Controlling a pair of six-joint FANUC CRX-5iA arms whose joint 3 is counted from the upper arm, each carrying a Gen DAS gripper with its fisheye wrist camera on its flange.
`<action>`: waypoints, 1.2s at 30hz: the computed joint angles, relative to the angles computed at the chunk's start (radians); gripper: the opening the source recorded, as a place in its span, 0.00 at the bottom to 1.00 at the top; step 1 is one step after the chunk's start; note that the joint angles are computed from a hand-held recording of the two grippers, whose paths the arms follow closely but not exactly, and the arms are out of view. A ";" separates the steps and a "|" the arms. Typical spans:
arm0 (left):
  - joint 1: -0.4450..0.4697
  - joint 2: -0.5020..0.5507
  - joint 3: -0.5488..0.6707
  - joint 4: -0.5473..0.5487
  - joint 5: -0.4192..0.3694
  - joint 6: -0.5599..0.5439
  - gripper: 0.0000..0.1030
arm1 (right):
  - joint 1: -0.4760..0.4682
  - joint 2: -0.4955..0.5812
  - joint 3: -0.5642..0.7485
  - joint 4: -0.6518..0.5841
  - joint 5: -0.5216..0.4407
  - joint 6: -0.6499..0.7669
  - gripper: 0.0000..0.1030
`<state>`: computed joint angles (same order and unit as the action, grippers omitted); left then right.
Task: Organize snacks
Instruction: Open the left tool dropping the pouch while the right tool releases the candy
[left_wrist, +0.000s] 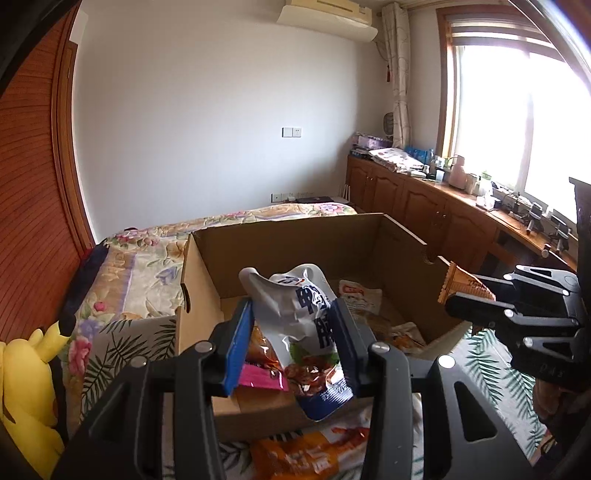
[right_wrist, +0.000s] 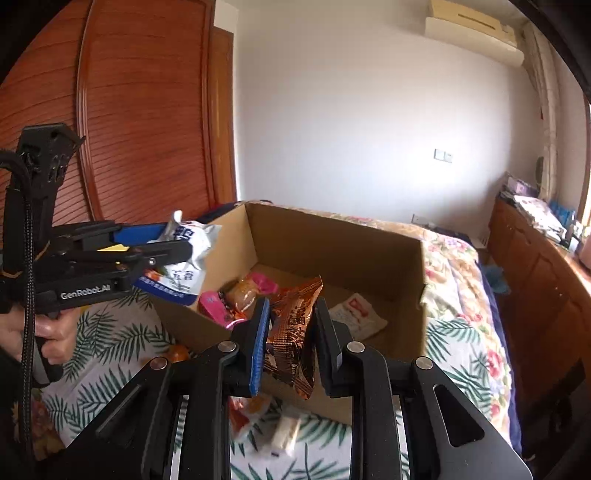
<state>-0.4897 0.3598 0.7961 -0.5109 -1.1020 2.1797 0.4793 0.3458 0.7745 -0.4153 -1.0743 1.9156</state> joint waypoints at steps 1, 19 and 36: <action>0.008 0.008 0.005 0.008 0.001 -0.006 0.40 | 0.003 0.016 0.015 0.001 -0.004 0.000 0.21; 0.052 0.154 0.132 0.078 -0.072 -0.076 0.42 | 0.015 0.224 0.250 0.000 -0.116 -0.076 0.21; 0.058 0.152 0.129 0.083 -0.069 -0.068 0.44 | 0.018 0.245 0.276 0.011 -0.139 -0.096 0.27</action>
<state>-0.4318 0.5119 0.9248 -0.4284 -1.1708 2.1119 0.4970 0.5908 1.0503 -0.4045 -1.2136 1.8192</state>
